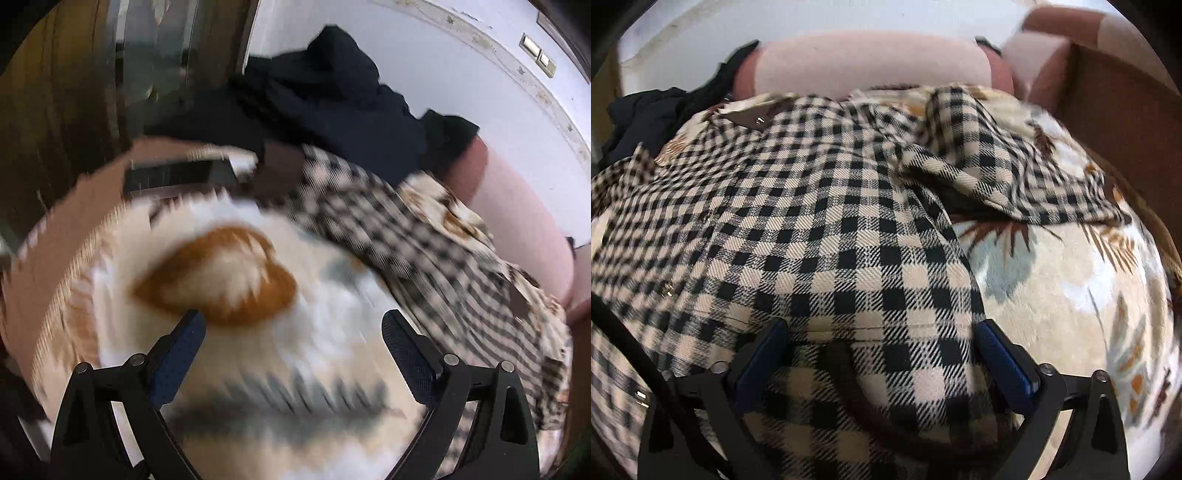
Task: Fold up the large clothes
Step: 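Grasp the brown-cuffed sleeve end of the checked shirt with the left gripper, then lift the held sleeve and fold it across the shirt body, open left gripper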
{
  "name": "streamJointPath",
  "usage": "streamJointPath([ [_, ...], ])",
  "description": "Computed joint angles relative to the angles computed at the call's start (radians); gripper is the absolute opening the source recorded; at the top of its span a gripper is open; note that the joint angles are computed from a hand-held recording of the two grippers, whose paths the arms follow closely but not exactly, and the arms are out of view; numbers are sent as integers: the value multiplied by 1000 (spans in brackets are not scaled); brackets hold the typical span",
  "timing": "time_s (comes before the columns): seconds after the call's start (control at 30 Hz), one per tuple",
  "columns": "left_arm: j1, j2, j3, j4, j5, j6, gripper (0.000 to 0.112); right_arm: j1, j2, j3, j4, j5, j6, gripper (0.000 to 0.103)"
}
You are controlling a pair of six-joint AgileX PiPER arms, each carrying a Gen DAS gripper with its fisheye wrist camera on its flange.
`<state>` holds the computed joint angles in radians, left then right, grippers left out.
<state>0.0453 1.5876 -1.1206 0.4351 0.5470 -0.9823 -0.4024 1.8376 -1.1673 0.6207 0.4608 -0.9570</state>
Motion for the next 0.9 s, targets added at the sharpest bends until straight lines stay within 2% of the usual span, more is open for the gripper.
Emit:
streamJointPath([
  [0.07, 46, 58, -65, 18, -15, 80, 97, 36, -63, 29, 22, -7, -22, 88],
  [0.17, 106, 151, -173, -20, -29, 218, 97, 113, -84, -11, -19, 75, 42, 88],
  [0.33, 208, 312, -379, -280, -36, 529, 96, 265, -13, -138, -57, 220, 181, 89],
  [0.53, 231, 459, -568, -358, 14, 724, 96, 493, 44, -215, -86, 201, 219, 89],
  [0.57, 233, 475, -590, -374, 24, 755, 93, 527, 67, -247, -97, 200, 238, 89],
  [0.6, 237, 491, -615, -404, 40, 797, 80, 565, 98, -292, -116, 200, 271, 89],
  [0.63, 241, 515, -659, -445, 84, 849, 56, 595, 127, -333, -132, 203, 302, 89],
  [0.67, 247, 547, -720, -489, 148, 904, 39, 618, 155, -378, -148, 212, 331, 89],
  [0.7, 252, 570, -765, -515, 196, 934, 7, 645, 190, -434, -167, 225, 365, 88],
  [0.73, 259, 592, -815, -533, 254, 942, 8, 662, 219, -485, -180, 244, 390, 89],
  [0.77, 267, 594, -830, -546, 273, 944, 8, 683, 254, -547, -189, 266, 416, 89],
  [0.9, 358, 552, -817, -758, 293, 1024, 8, 745, 413, -851, -204, 371, 511, 88],
])
